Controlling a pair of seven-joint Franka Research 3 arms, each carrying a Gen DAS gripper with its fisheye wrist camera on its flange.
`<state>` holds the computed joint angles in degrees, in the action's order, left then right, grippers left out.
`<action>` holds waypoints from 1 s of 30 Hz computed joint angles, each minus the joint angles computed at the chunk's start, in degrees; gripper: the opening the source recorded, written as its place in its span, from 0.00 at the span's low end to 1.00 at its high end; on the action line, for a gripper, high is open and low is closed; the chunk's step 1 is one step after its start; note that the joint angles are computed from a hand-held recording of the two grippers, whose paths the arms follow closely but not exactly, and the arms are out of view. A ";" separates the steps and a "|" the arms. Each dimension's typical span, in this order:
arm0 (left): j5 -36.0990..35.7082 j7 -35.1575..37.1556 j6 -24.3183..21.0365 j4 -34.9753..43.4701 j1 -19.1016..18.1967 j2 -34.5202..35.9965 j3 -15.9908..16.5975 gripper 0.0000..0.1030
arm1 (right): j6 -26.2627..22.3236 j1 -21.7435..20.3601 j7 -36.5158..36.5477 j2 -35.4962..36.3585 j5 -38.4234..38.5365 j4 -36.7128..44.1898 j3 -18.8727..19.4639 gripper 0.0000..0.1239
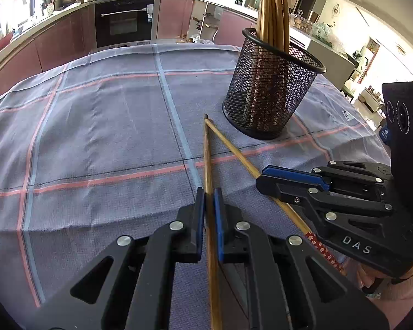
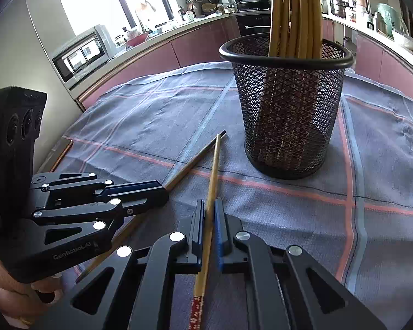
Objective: Organize utensils
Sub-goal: 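Grasp a chopstick with the left tool while the right tool grasps the other, then raise both held chopsticks upright and carry them over the mesh cup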
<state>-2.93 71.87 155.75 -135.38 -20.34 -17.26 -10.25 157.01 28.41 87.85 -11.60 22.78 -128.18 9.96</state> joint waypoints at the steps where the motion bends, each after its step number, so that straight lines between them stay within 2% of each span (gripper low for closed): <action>1: 0.02 -0.08 -0.02 -0.02 0.02 -0.04 -0.02 0.08 | 0.26 0.63 -1.44 -0.27 1.67 -0.18 -0.52 0.05; 10: -0.55 1.63 -0.81 0.70 -0.37 0.45 0.31 0.08 | -2.37 0.12 -1.88 1.47 -0.01 2.19 0.12 0.07; 13: -0.35 2.60 -1.37 1.53 -0.29 1.04 0.18 0.11 | -2.55 -0.13 -1.29 1.67 -1.43 2.34 0.38 0.07; 19: 2.94 1.50 -2.19 3.43 1.12 2.62 -1.39 0.10 | -2.27 -0.11 -1.16 1.62 -2.27 2.13 0.41 0.06; 20: 3.48 0.73 -2.39 3.63 1.39 2.73 -1.66 0.07 | -2.28 0.00 -1.47 1.48 -1.87 2.02 0.27 0.05; 23: 3.84 -0.30 -2.15 3.32 1.42 2.28 -1.79 0.07 | -1.27 0.11 -1.51 0.97 -1.19 1.51 0.21 0.05; 30: 1.18 1.33 0.26 1.50 -0.15 -0.78 -0.13 0.07 | 1.96 1.51 -6.88 -2.53 5.15 -0.40 -1.57 0.05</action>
